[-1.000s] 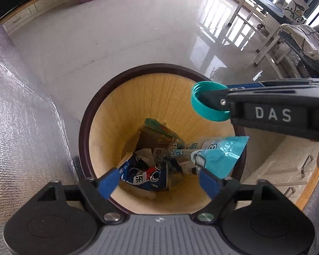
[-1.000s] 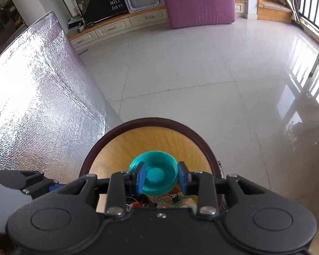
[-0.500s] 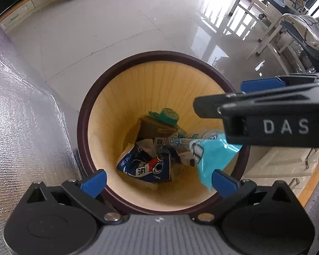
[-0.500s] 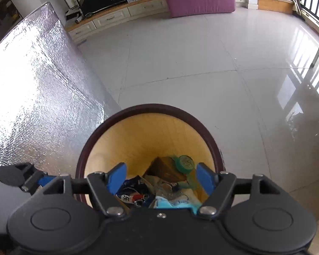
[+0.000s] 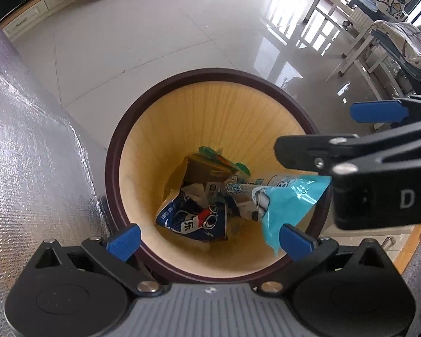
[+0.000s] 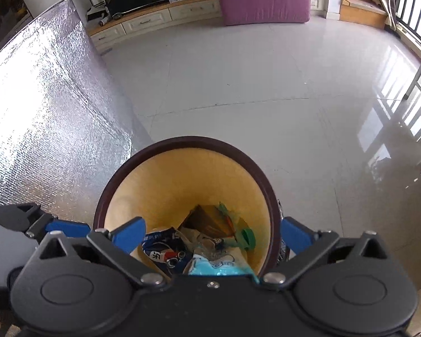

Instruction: Collect trash

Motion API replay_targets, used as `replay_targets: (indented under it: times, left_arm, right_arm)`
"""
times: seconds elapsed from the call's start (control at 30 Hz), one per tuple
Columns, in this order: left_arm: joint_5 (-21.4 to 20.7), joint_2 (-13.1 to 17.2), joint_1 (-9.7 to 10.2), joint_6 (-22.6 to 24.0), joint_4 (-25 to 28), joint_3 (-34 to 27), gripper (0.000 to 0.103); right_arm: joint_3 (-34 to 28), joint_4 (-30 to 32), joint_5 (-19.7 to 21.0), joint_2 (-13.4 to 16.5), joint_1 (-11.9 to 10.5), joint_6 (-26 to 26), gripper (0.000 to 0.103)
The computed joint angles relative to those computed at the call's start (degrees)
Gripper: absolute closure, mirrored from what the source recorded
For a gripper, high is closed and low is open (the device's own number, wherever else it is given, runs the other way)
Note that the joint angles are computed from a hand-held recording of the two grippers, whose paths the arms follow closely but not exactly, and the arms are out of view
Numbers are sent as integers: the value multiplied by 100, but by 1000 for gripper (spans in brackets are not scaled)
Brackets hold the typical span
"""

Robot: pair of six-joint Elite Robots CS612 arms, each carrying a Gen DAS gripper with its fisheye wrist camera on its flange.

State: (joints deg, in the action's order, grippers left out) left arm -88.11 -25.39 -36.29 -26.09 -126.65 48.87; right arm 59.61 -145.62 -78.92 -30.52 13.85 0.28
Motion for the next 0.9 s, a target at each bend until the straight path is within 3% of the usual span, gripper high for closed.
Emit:
replay_targets:
  times: [0.37,0.53,0.9]
  left_arm:
    - [178,-289,-49,-385,-382,560,0]
    - [133,-576,-90,-1016,-711,1021,0]
    - [881,-1381,-324,-1411,-1468,1889,0]
  right_arm:
    - [217,8,-54,-198,-4,80,0]
    - [461,-118,-54,-404,-23,25,0]
    - [1371,-962,-6,-1116,-81,-15,0]
